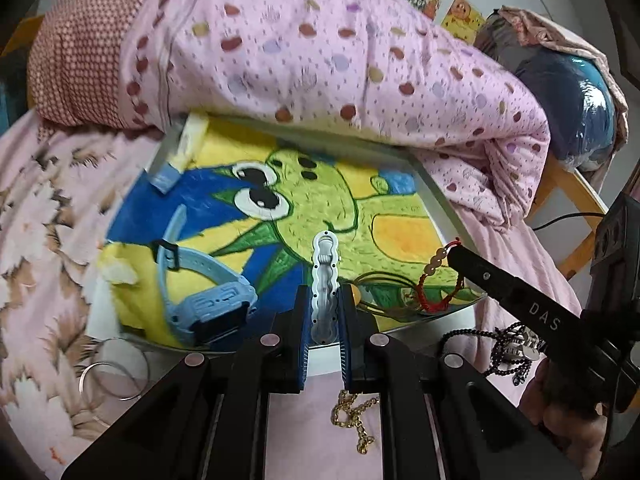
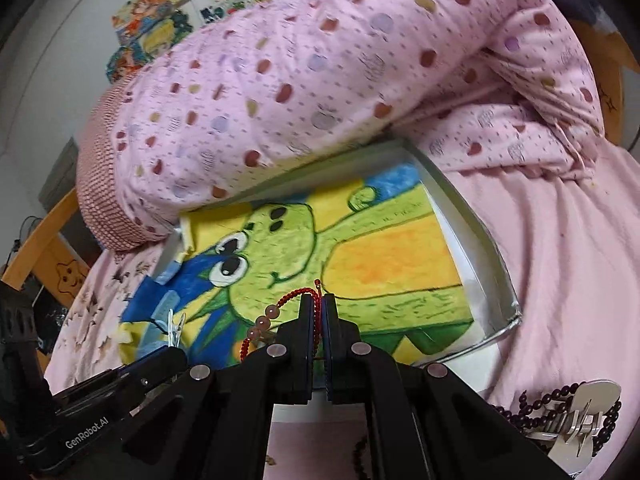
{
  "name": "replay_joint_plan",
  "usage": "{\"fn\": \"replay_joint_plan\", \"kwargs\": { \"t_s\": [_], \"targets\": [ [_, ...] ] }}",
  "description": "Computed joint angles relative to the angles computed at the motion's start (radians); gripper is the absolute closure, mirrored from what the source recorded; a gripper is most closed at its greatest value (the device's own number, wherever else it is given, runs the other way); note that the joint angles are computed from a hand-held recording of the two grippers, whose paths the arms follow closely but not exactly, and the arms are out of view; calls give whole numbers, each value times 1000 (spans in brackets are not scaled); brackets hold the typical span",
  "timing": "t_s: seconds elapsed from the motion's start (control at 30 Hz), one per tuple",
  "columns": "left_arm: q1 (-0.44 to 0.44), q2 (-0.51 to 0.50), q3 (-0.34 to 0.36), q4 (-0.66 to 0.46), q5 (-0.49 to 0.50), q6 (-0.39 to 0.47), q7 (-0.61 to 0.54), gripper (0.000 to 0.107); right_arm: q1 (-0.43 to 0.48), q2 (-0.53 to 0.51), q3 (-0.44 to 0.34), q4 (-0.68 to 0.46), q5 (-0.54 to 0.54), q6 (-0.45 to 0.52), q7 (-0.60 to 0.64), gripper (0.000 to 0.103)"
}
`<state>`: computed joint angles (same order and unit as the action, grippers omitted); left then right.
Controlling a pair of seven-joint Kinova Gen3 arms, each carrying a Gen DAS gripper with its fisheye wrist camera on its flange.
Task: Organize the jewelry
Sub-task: 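Carry both bracelets over the tray and release them inside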
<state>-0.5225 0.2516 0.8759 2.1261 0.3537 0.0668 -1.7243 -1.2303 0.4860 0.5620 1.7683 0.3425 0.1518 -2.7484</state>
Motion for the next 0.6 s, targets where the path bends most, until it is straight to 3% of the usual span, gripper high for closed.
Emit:
{"fn": "replay_joint_plan", "kwargs": {
  "t_s": [0.1, 0.2, 0.3, 0.37, 0.43, 0.5, 0.6],
  "targets": [
    [81, 18, -90, -24, -13, 39, 3, 97, 69, -6, -75, -4, -21, 9, 20, 96],
    [99, 26, -112, -28, 17, 52, -37, 97, 103, -9, -113, -9, -28, 13, 30, 96],
    [154, 26, -181, -48, 37, 99, -51, 98, 88, -9, -99, -14, -16, 30, 23, 96],
    [159, 25, -188, -44, 65, 95, -74, 98, 91, -10, -103, -17, -7, 37, 12, 94],
    [174, 20, -208, -45, 87, 103, -92, 97, 91, -14, -100, -13, 1, 34, -5, 82],
    [206, 8, -249, -51, 100, 117, -98, 97, 72, -20, -74, 0, 12, 21, -29, 76],
    [207, -9, -257, -45, 146, 108, -139, 91, 40, -31, -31, 17, 23, 4, -55, 71]
  ]
}}
